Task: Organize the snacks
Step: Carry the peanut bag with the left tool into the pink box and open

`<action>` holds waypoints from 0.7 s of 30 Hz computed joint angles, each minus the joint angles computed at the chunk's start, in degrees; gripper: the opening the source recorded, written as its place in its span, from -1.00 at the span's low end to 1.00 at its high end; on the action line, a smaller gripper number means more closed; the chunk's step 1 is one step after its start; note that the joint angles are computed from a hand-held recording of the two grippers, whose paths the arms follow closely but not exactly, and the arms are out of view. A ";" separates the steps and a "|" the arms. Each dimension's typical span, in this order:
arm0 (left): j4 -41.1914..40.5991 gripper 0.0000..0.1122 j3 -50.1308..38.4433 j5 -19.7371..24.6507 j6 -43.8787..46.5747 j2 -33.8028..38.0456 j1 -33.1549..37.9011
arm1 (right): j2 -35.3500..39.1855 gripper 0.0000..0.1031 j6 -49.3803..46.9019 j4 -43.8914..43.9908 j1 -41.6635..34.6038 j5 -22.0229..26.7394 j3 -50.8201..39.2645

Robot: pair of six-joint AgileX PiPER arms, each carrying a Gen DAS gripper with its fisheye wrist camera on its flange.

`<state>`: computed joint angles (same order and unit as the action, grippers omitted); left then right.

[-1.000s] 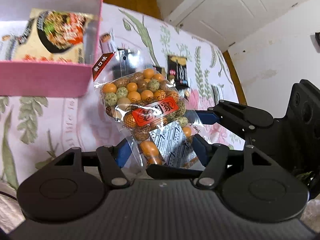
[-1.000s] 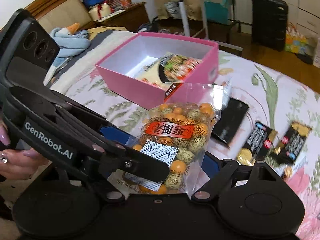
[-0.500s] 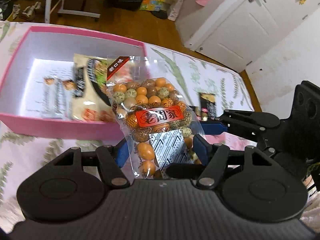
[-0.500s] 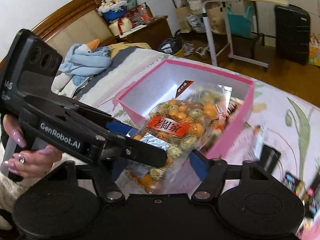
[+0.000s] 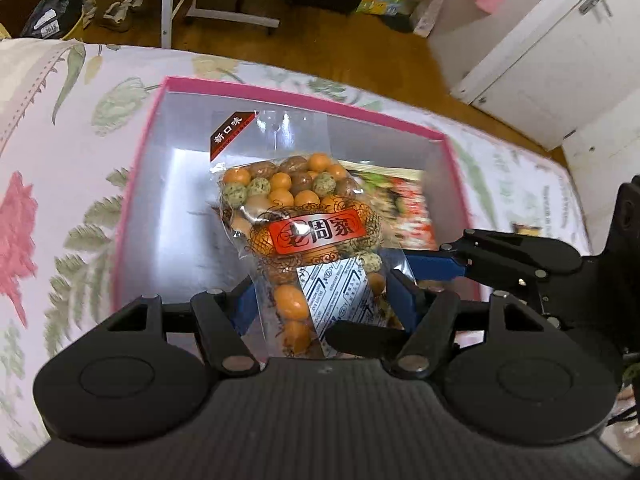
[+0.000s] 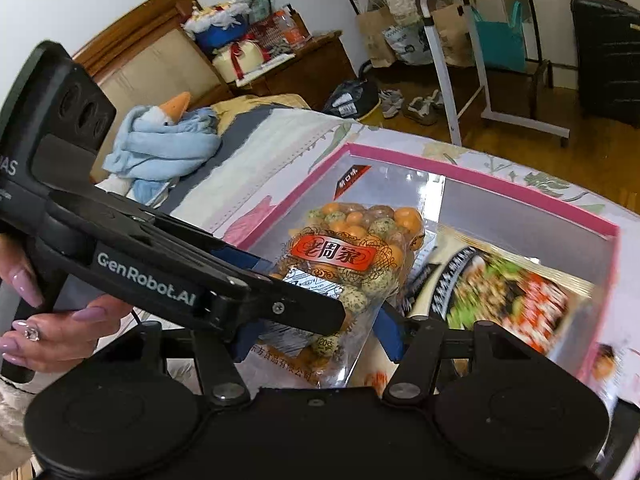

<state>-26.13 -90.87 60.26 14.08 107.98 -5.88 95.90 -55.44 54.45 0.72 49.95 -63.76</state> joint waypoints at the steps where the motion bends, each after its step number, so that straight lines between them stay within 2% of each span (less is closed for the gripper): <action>1: 0.62 0.16 -1.85 0.88 -0.59 1.76 0.42 | 1.74 0.26 0.96 -0.33 0.90 -0.46 -1.30; 7: 1.79 0.15 -10.66 4.41 -0.48 10.61 2.61 | 8.67 0.26 8.60 -4.15 5.37 -3.96 -6.96; 10: 2.28 0.15 -11.37 4.56 -0.51 12.03 2.74 | 10.62 0.26 12.74 -6.79 6.33 -3.60 -9.10; 15: 7.01 0.14 -8.97 0.86 -1.65 10.41 -0.11 | 12.11 0.25 18.37 -12.16 8.12 -2.38 -11.78; 21: 14.82 0.14 -4.64 -5.00 -5.48 8.40 -4.49 | 10.97 0.25 19.26 -15.80 9.38 -4.04 -10.13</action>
